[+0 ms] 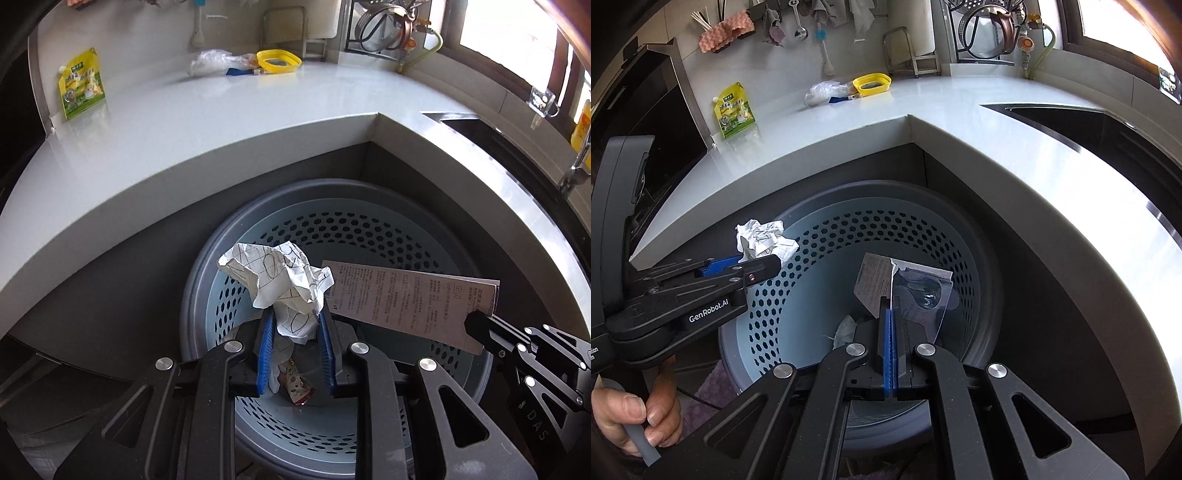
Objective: Collect trash
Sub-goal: 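Carry the paper tissue and receipt over the trash basket with both tools, then open both tools to drop the tissue and receipt into the basket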
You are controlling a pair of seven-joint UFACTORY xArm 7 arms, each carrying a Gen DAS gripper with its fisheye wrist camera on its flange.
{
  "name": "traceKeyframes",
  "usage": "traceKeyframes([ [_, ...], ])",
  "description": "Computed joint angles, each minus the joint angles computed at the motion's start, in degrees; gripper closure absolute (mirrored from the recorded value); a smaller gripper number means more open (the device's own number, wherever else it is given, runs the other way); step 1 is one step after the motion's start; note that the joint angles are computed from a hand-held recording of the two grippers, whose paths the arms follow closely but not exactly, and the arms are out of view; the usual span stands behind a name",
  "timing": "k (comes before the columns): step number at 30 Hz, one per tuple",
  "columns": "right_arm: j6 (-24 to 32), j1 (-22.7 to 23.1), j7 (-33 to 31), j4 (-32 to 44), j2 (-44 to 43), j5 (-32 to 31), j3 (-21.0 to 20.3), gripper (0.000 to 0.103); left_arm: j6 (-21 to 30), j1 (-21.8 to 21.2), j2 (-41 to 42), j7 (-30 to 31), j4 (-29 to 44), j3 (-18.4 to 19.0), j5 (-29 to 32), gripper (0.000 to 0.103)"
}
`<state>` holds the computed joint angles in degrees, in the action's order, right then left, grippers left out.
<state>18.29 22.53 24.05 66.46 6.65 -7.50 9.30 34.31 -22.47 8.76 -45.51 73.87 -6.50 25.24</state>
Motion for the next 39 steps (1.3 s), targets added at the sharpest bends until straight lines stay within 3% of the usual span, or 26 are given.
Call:
traceKeyframes([
  [16,0.4,-0.2,-1.9,0.2,0.8,3.5,0.4,0.101,0.5,0.3,0.5,0.6,0.1,0.1,-2.1,0.073],
  [17,0.4,-0.2,-1.9,0.1,0.7,3.6,0.3,0.099,0.9,0.3,0.5,0.5,0.2,0.1,-2.4,0.072],
  [19,0.1,-0.1,-0.8,-0.1,0.5,2.6,-0.1,0.080,1.0,0.4,0.5,0.7,0.1,-0.1,-3.3,0.066],
  [21,-0.8,0.1,0.3,-0.6,0.2,1.5,-0.3,0.066,0.6,0.5,0.2,0.4,-0.3,0.0,-3.9,0.053],
  [27,-1.0,-0.3,0.0,-0.8,0.0,1.5,0.0,0.065,0.2,0.3,-0.3,-1.6,-0.9,0.2,-1.7,0.041],
  [39,-1.3,-0.6,-2.1,-1.1,0.1,4.0,0.3,0.064,0.7,0.5,-0.4,-1.7,-1.0,-0.1,-0.9,0.040],
])
